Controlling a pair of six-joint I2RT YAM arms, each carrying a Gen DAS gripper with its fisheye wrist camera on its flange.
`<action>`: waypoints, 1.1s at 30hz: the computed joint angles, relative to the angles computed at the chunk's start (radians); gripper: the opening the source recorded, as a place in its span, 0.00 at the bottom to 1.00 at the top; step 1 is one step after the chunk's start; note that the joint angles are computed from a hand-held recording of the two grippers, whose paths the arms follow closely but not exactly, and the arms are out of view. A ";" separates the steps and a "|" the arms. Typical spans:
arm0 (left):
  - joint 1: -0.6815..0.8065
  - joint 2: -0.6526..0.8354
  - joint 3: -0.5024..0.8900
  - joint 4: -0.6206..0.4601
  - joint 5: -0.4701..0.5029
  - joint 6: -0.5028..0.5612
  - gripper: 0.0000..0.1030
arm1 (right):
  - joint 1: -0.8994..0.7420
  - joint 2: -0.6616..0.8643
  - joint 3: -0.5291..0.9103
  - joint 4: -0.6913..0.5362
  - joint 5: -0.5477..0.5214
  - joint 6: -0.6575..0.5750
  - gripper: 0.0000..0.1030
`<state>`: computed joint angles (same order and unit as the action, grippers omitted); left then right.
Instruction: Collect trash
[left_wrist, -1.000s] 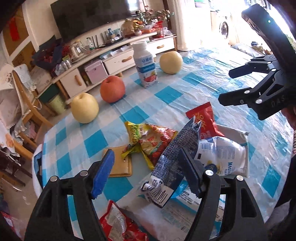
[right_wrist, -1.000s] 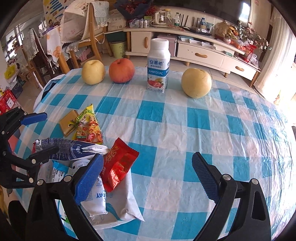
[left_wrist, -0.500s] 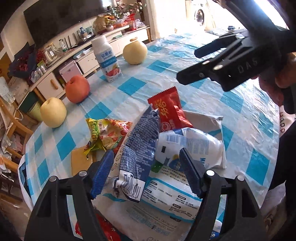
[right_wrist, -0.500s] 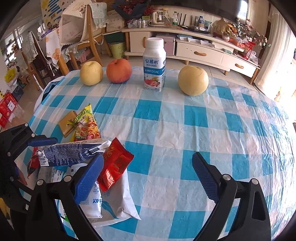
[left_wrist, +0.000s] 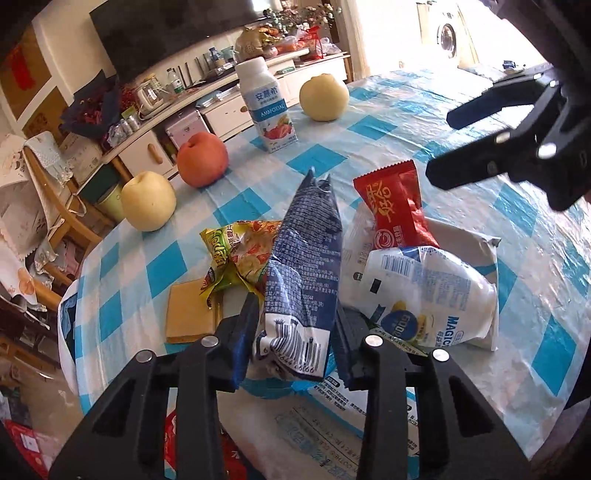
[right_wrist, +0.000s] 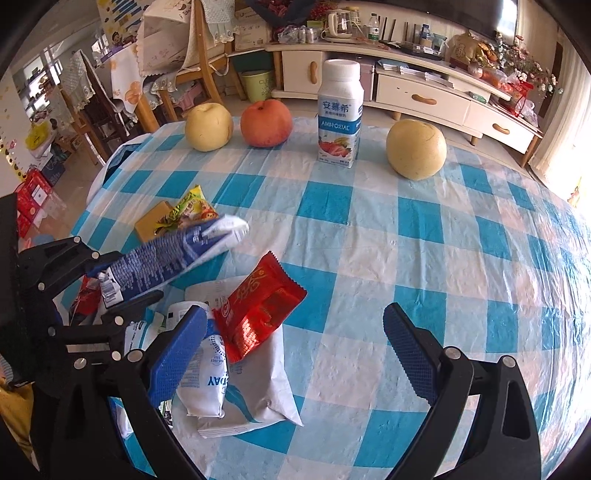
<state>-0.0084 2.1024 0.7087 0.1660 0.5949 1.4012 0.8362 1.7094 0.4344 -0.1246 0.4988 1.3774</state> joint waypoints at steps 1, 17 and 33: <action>0.007 -0.002 0.002 -0.005 0.011 -0.019 0.33 | -0.007 0.018 0.002 0.014 -0.011 -0.009 0.93; 0.164 -0.027 0.047 -0.087 0.205 -0.312 0.31 | -0.201 0.222 -0.213 0.747 -0.206 -0.037 0.69; 0.244 0.106 0.197 -0.181 0.263 -0.414 0.30 | -0.175 0.176 -0.085 0.546 -0.122 -0.133 0.24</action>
